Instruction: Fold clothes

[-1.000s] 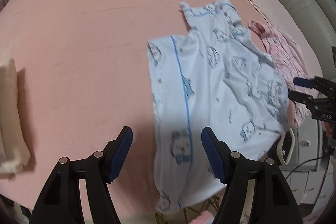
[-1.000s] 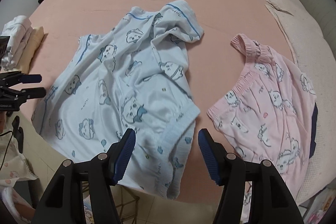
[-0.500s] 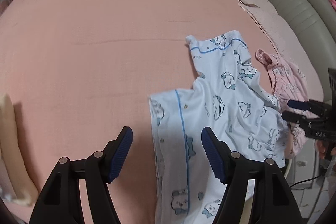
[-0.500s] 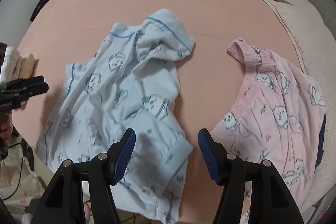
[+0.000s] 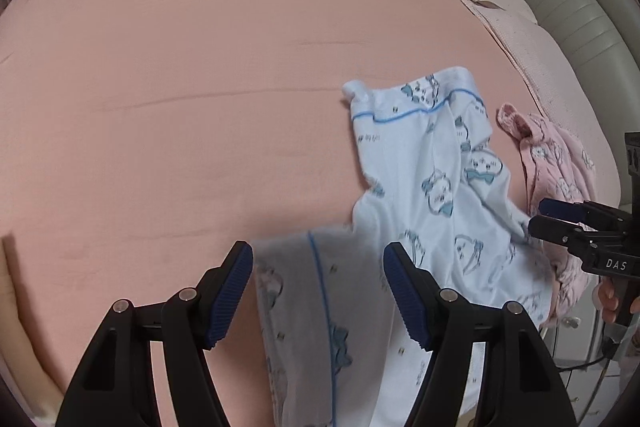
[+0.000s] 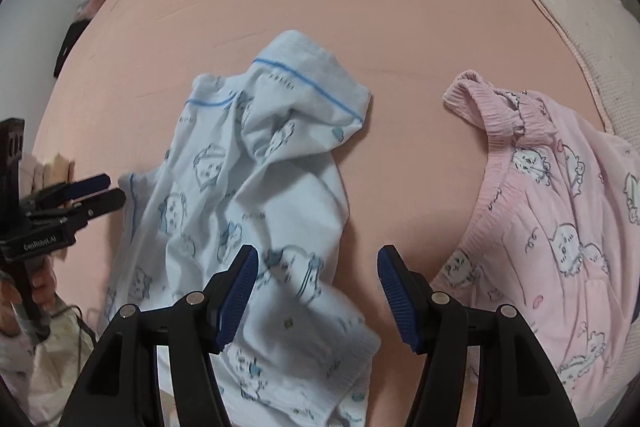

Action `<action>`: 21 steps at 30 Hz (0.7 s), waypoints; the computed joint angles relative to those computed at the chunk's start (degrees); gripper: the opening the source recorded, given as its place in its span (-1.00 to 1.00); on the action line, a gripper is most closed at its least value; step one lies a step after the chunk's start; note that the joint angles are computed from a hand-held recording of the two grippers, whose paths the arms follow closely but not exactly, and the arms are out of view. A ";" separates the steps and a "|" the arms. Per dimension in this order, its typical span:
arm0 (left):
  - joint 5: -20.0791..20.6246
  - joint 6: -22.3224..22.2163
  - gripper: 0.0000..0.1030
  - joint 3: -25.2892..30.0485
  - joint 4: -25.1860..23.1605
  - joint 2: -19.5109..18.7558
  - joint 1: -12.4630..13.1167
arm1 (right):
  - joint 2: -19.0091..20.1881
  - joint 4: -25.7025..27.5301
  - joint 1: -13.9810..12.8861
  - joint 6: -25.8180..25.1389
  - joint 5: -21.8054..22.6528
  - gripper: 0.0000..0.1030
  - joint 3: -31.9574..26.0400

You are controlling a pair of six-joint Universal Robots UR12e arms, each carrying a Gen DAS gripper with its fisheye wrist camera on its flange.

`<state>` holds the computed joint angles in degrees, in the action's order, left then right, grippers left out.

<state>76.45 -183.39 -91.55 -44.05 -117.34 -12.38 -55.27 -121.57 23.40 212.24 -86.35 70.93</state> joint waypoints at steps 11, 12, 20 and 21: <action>-0.03 -1.76 0.28 5.09 -2.01 -3.68 -0.46 | 1.53 -1.32 -1.76 5.70 3.62 0.20 -0.47; -0.51 -2.21 0.28 5.40 -2.31 -3.93 -0.38 | 1.66 -1.25 -1.83 5.93 3.84 0.20 -0.54; -3.38 -6.89 0.28 7.67 -3.18 -5.87 0.25 | 2.76 -3.22 -2.68 9.67 6.85 0.20 -0.55; -3.50 -7.35 0.28 8.10 -3.55 -6.17 0.28 | 2.85 -3.87 -2.84 10.76 7.26 0.20 -0.35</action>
<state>72.95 -190.74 -83.44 -47.59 -123.51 -12.10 -52.41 -125.44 20.56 223.00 -79.09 70.58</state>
